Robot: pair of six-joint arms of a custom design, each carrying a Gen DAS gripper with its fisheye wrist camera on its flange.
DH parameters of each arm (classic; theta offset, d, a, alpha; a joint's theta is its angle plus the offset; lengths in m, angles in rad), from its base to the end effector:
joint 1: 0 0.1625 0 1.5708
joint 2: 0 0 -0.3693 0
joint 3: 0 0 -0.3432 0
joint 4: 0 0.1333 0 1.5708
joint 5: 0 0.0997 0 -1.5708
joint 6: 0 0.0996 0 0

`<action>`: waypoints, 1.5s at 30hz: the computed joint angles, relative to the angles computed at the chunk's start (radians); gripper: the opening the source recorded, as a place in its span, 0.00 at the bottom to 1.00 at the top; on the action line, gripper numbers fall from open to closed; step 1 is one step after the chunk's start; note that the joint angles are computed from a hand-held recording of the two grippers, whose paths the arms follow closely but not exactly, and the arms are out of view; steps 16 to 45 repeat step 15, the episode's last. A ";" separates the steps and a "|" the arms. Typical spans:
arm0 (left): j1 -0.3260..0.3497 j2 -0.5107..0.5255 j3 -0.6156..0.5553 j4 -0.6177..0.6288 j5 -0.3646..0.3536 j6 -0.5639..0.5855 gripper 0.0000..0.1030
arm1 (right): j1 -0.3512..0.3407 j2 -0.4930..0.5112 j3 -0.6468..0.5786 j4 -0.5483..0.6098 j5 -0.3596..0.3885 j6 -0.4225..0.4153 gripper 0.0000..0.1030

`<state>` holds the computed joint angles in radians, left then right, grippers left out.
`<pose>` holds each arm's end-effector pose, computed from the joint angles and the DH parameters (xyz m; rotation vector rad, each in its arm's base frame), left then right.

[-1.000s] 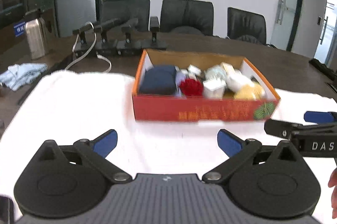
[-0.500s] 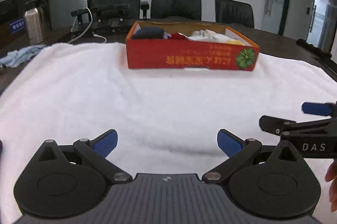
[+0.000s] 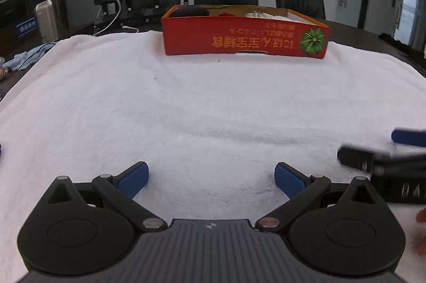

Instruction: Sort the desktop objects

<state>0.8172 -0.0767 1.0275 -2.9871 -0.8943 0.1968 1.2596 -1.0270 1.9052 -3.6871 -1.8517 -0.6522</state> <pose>-0.3305 -0.6382 -0.1132 0.9578 2.3168 -0.8109 -0.0627 -0.5400 0.2774 0.1459 -2.0771 1.1724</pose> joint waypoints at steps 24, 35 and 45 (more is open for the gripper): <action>-0.001 0.008 -0.016 0.008 0.010 -0.006 1.00 | 0.006 -0.001 -0.018 0.058 -0.028 0.009 1.00; -0.001 0.008 -0.016 0.008 0.010 -0.006 1.00 | 0.006 -0.001 -0.018 0.058 -0.028 0.009 1.00; -0.001 0.008 -0.016 0.008 0.010 -0.006 1.00 | 0.006 -0.001 -0.018 0.058 -0.028 0.009 1.00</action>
